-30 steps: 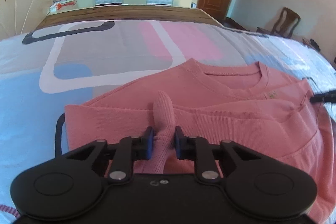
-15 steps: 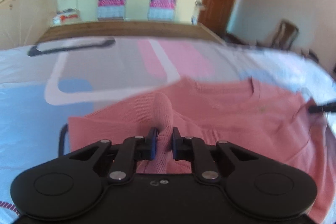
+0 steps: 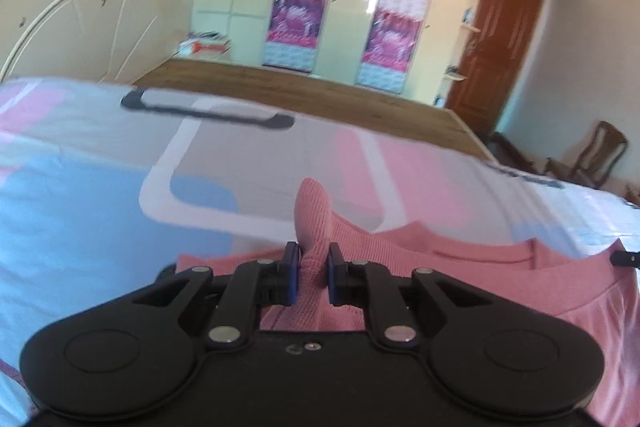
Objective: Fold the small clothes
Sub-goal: 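Lay the hem on the collar and open both grippers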
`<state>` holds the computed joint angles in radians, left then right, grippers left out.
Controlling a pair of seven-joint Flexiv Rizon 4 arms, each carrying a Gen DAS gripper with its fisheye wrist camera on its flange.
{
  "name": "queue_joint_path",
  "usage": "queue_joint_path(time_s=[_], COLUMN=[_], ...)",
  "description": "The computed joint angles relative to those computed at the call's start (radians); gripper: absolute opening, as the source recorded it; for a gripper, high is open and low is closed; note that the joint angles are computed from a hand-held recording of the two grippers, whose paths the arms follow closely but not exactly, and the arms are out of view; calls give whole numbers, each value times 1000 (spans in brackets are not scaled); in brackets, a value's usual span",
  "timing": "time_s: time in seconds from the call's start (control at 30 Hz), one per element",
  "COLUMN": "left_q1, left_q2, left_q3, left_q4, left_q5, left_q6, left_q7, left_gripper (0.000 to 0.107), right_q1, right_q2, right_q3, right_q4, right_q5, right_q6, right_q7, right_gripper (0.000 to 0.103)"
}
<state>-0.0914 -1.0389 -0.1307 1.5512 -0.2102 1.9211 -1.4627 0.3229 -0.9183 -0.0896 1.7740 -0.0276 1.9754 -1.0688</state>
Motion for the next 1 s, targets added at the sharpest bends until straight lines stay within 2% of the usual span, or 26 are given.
queue_joint_path(time_s=[0.1, 0.2, 0.27, 0.3, 0.37, 0.43, 0.5, 0.57, 0.6, 0.67, 0.7, 0.83, 1.0], left_q1=[-29, -18, -33, -52, -105, -144, -154, -199, -210, -221, -230, -247, -243], left_q2=[-18, -19, -27, -32, -45, -58, -51, -47, -43, -26, -20, 19, 56], left_q3=[32, 21, 40, 61, 124, 173, 184, 248, 268, 288, 303, 326, 317], left_q4=[-21, -13, -20, -25, -42, -48, -46, -50, -51, -32, -22, 41, 95], left_q5=[-24, -13, -30, -55, -113, -122, -139, -174, -182, -185, -187, -173, -154], left_q6=[7, 36, 40, 24, -38, -41, -59, -85, -101, -118, -116, -113, -122], left_q7=[-3, -7, -6, -7, 1, 17, 20, 19, 23, 21, 17, 24, 35], left_gripper=[12, 12, 13, 13, 13, 14, 17, 34, 37, 53, 55, 59, 53], right_q1=[29, 51, 102, 130, 128, 148, 124, 80, 76, 95, 105, 104, 85], right_q2=[-29, -40, -60, -73, -89, -101, -95, -76, -68, -53, -43, 5, 25], right_q3=[-32, -58, -117, -151, -157, -179, -150, -106, -103, -126, -132, -92, -23], right_q4=[-32, -40, -51, -60, -86, -80, -77, -70, -59, -35, -21, 33, 64], right_q5=[8, 26, 62, 85, 84, 84, 76, 59, 57, 62, 66, 62, 22], right_q6=[-32, -12, -12, -23, -102, -99, -76, -68, -55, -31, -21, 13, 18], right_q7=[4, 0, -6, -5, 15, 27, 34, 40, 37, 19, 10, -25, -66], right_gripper=[6, 6, 3, 3, 3, 4, 4, 10, 11, 12, 12, 13, 13])
